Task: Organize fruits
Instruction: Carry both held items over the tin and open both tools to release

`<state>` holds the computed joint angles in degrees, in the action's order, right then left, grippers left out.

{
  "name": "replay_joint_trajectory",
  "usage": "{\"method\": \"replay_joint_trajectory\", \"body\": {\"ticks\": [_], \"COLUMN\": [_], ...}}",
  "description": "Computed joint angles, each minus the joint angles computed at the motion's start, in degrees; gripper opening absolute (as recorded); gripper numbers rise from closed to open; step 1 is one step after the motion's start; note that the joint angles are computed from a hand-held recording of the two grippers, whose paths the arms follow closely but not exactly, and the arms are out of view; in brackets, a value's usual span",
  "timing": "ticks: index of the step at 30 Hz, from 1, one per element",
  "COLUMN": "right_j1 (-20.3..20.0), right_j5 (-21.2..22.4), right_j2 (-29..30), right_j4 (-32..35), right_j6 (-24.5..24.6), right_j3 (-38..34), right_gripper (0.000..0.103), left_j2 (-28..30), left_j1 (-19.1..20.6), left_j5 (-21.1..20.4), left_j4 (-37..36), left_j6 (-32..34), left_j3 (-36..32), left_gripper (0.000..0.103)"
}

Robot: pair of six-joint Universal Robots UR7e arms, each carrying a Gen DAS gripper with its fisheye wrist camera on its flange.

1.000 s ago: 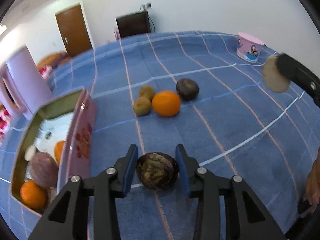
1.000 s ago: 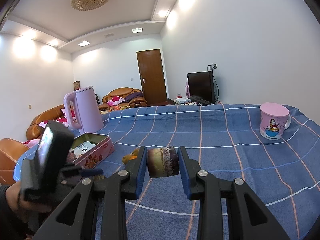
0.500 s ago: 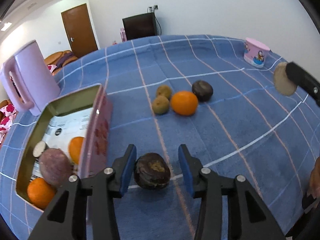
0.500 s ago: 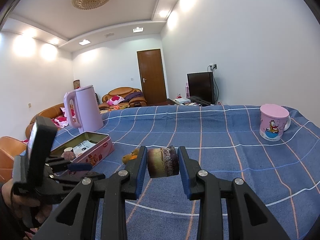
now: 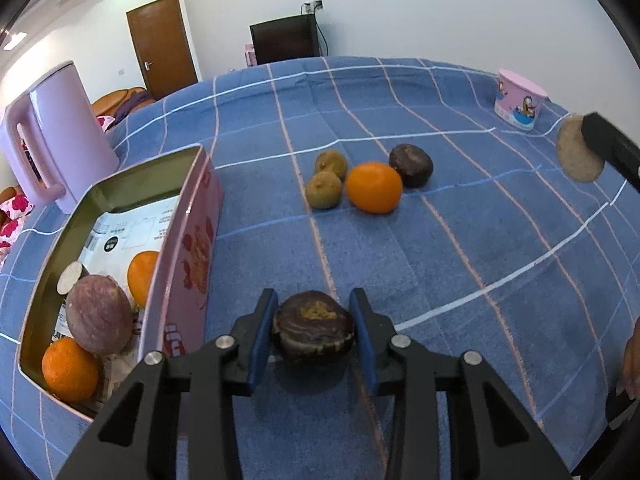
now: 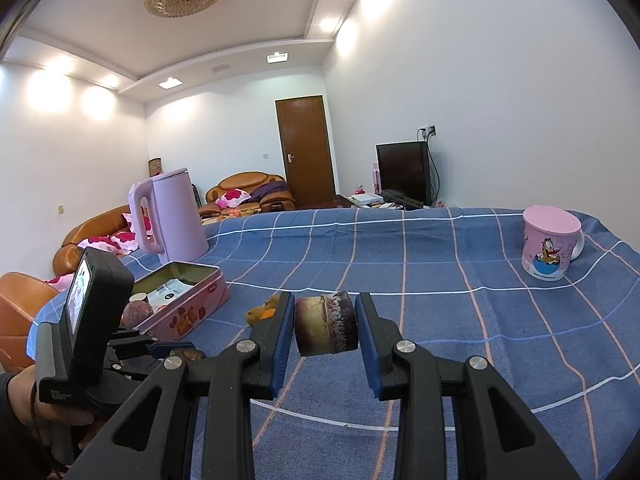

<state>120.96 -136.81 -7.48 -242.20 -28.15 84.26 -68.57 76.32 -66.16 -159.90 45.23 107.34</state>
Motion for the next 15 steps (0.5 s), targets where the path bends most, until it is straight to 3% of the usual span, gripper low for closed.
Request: {"method": "replay_joint_trajectory", "body": {"ticks": [7,15], "right_j1": [-0.16,0.09], "right_j5": [0.33,3.89], "right_j2": [0.19,1.31], "right_j4": [1.85,10.71], "right_j6": [0.29,2.97], "right_j3": [-0.80,-5.12], "right_gripper": [0.033,0.033], "left_j2": [-2.97,-3.98], "left_j1": [0.26,2.54], "left_j5": [-4.21,-5.78], "left_j4": [-2.51,-5.23], "left_j6": [0.72,1.25], "left_j3": [0.71,-3.19], "left_gripper": [0.038,0.038]}}
